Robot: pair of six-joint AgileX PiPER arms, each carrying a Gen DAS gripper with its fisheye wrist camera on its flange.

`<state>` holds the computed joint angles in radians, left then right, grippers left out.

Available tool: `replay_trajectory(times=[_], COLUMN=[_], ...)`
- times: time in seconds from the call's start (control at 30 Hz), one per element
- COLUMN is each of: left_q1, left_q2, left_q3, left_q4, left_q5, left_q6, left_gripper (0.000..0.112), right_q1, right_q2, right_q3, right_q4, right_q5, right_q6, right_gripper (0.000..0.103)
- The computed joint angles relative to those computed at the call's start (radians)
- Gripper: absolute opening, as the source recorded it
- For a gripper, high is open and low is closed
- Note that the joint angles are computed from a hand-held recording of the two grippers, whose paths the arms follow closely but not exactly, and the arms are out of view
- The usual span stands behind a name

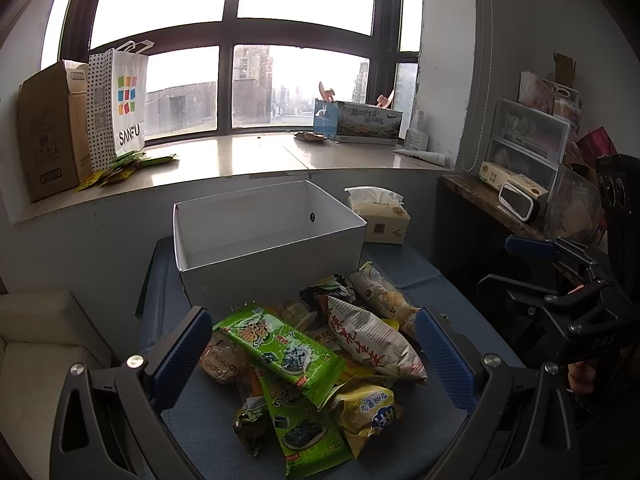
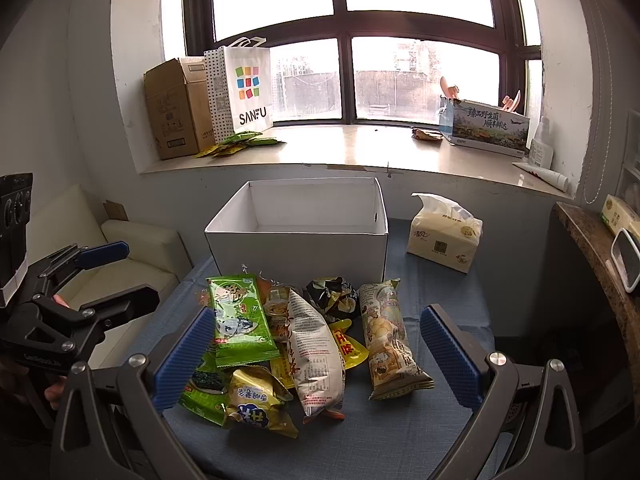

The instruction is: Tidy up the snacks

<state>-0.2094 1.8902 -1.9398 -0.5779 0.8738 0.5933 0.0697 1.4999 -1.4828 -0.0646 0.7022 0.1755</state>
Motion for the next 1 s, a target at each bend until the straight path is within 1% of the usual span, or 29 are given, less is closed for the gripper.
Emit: replay_trajectory(times=[0.3, 0.43, 0.5, 0.53, 0.63, 0.7, 0.77, 0.9, 1.0], left_q1=[0.002, 0.003, 0.003, 0.003, 0.004, 0.005, 0.006, 0.006, 0.010], left_q2=[0.002, 0.001, 0.003, 0.003, 0.005, 0.006, 0.008, 0.013, 0.019], left_q3=[-0.004, -0.004, -0.008, -0.008, -0.008, -0.006, -0.004, -0.001, -0.004], left_q4=[0.003, 0.000, 0.001, 0.001, -0.002, 0.000, -0.001, 0.008, 0.009], left_q5=[0.002, 0.004, 0.010, 0.010, 0.009, 0.008, 0.007, 0.004, 0.008], left_q6=[-0.003, 0.000, 0.002, 0.002, 0.005, 0.004, 0.004, -0.001, -0.005], left_gripper=[0.103, 0.103, 0.103, 0.103, 0.103, 0.103, 0.103, 0.103, 0.103], right_q1=[-0.006, -0.034, -0.070, -0.092, -0.140, -0.164, -0.196, -0.236, -0.246], right_q2=[0.009, 0.044, 0.082, 0.106, 0.221, 0.318, 0.417, 0.607, 0.707], right_q3=[-0.001, -0.007, -0.021, -0.027, -0.102, -0.182, -0.267, -0.448, -0.540], right_q4=[0.003, 0.012, 0.063, 0.100, 0.130, 0.131, 0.177, 0.226, 0.230], right_q5=[0.004, 0.005, 0.003, -0.004, 0.029, 0.078, 0.119, 0.223, 0.273], right_q6=[-0.004, -0.025, -0.081, -0.123, -0.175, -0.188, -0.242, -0.260, -0.264], right_gripper=[0.103, 0.103, 0.103, 0.103, 0.103, 0.103, 0.103, 0.103, 0.103])
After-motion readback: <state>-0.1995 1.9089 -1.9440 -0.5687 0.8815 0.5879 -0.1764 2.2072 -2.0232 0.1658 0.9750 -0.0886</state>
